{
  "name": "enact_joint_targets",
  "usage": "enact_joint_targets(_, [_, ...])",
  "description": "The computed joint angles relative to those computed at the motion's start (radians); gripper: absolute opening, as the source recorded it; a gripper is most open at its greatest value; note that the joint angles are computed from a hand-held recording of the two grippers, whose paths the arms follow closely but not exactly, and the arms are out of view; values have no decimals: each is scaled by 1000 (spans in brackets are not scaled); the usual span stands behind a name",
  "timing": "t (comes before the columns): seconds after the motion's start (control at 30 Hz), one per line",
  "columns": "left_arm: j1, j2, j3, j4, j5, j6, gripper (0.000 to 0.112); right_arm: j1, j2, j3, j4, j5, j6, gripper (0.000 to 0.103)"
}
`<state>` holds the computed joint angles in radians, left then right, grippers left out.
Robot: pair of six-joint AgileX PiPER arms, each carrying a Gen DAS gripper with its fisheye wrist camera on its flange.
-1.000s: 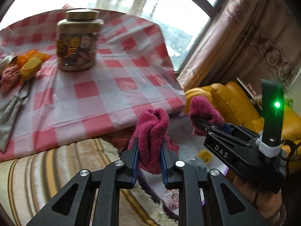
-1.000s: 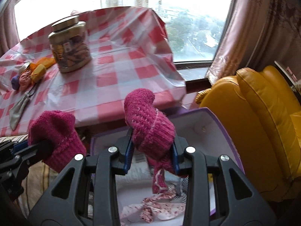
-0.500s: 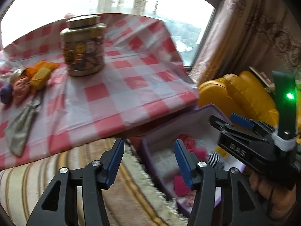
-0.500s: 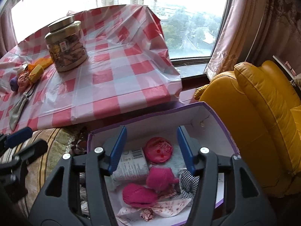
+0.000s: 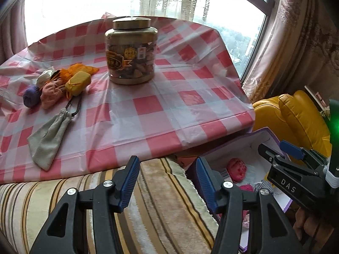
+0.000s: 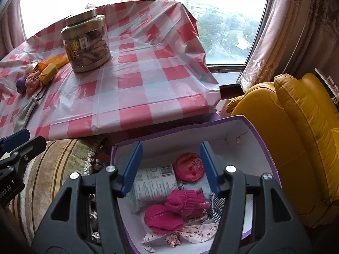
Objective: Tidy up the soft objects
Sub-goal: 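Carry both pink socks into the purple box and release them, then grasp the grey drawstring pouch with left tool while right tool grasps the yellow sponge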
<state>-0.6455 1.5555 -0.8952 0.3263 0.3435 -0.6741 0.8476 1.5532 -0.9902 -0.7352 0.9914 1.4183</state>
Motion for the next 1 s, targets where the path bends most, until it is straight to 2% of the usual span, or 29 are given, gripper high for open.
enact_joint_targets(0.5, [57,-2,8,-119,-15,124,57,9,73,-84,32,-7,-52,61])
enact_joint_targets(0.6, [78,-2,9,-173,-19,179,57,10,89,-106,39,-18,-65,65])
enact_joint_targets(1.0, [304,9,12,-460,-13,496,57,12,224,-282,95,-57,-176,71])
